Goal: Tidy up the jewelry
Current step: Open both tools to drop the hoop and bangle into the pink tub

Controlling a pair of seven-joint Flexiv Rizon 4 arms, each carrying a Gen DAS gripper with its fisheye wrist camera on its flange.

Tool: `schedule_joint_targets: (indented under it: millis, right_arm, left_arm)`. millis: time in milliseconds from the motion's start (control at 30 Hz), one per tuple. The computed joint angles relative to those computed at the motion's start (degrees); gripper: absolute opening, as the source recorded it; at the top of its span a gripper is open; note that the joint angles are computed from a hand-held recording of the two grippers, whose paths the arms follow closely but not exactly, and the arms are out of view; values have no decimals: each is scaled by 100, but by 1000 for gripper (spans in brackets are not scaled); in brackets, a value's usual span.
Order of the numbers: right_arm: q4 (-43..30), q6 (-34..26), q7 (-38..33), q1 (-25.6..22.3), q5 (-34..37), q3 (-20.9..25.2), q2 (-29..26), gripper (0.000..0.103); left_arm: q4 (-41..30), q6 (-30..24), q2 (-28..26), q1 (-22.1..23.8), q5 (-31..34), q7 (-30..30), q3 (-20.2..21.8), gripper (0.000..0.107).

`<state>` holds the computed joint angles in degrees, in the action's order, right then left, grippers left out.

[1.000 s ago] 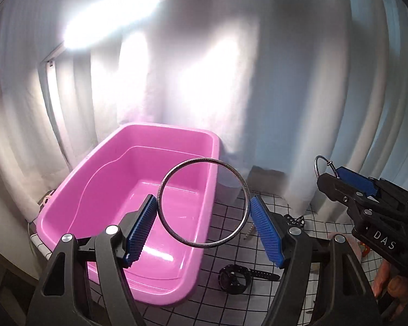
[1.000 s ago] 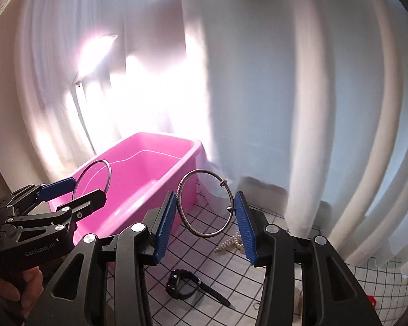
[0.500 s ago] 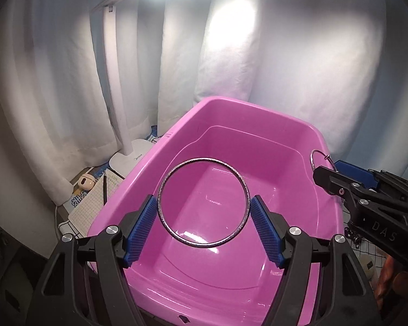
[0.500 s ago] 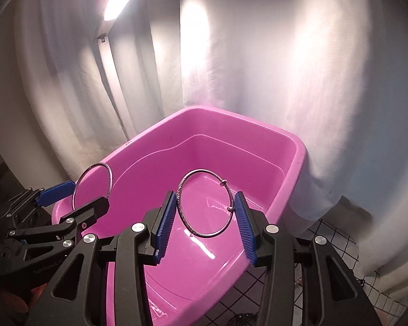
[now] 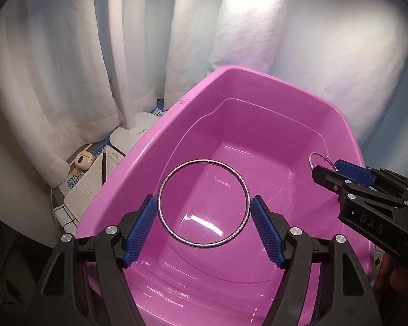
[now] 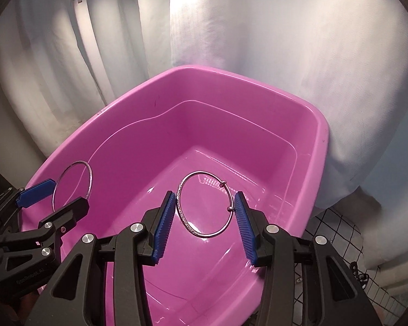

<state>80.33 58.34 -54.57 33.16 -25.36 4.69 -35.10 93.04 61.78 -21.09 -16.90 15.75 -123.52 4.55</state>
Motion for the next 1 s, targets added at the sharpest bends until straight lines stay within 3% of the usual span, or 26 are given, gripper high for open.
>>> schedule_joint_targets:
  millis: [33, 133, 200, 300, 667, 1000]
  right_arm:
    - [-12, -42, 6, 2, 5, -3, -1, 44]
    - [-22, -12, 25, 1, 7, -19, -2, 63]
    - [8, -15, 81, 40, -87, -89, 16, 63]
    - [46, 35, 165, 50, -164, -133, 29, 63]
    - [491, 407, 632, 50, -435, -215, 331, 63]
    - [1646, 1100, 1725, -6, -960, -401, 1058, 63]
  left_arm:
    - [11, -23, 2, 17, -35, 14, -14, 70]
    - [17, -104, 5, 30, -73, -9, -12, 73]
    - [10, -134, 23, -1, 6, -93, 31, 81]
    - [23, -134, 55, 6, 68, -141, 38, 84]
    - [112, -188, 289, -94, 456, -420, 41, 85]
    - [206, -261, 534, -214, 762, -664, -120, 88]
